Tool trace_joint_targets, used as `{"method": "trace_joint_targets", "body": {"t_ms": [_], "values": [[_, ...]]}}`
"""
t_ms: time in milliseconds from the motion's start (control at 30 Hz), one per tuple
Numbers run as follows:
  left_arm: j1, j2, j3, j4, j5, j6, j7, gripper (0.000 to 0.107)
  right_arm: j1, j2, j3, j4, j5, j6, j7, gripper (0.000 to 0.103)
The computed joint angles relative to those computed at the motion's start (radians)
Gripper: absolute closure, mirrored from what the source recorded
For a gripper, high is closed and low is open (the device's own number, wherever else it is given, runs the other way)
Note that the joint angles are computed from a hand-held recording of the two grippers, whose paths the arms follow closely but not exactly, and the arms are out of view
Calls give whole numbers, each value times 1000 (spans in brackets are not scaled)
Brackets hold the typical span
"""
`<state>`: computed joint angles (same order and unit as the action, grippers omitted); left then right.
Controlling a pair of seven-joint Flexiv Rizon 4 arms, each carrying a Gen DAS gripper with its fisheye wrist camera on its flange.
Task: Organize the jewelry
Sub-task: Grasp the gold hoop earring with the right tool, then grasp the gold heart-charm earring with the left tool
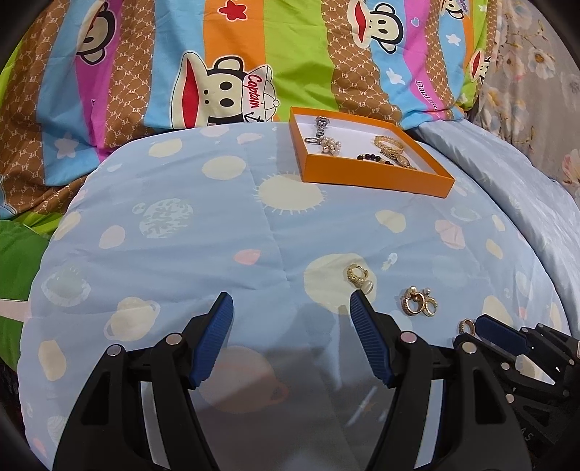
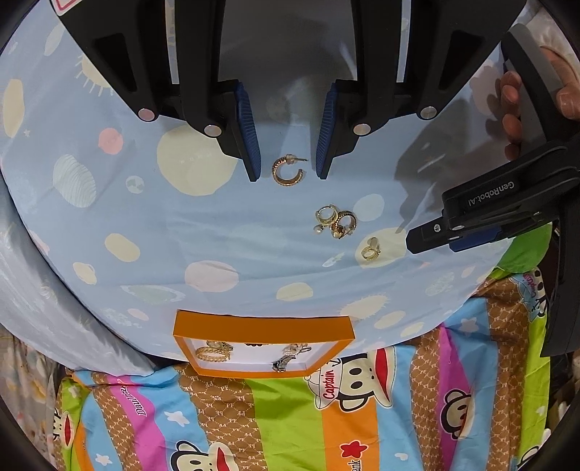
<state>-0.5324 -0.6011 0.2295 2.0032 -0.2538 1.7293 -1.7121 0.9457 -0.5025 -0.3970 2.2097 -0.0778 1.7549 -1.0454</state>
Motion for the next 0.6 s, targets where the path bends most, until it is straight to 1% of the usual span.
{"method": "trace_joint_targets", "body": {"t_ms": [267, 500, 533, 600], "values": [[-2, -1, 3, -2, 3, -5, -5, 42, 20, -2, -24, 1, -1, -7, 6, 76], [0, -1, 1, -4, 10, -9, -6, 42, 14, -3, -21, 0, 0, -5, 17, 84], [5, 0, -4, -4, 12, -10, -4, 42, 13, -2, -20, 1, 1, -4, 17, 86], [14, -2, -17, -9, 16, -13, -1, 42, 4, -1, -12, 1, 2, -2, 18, 87]]}}
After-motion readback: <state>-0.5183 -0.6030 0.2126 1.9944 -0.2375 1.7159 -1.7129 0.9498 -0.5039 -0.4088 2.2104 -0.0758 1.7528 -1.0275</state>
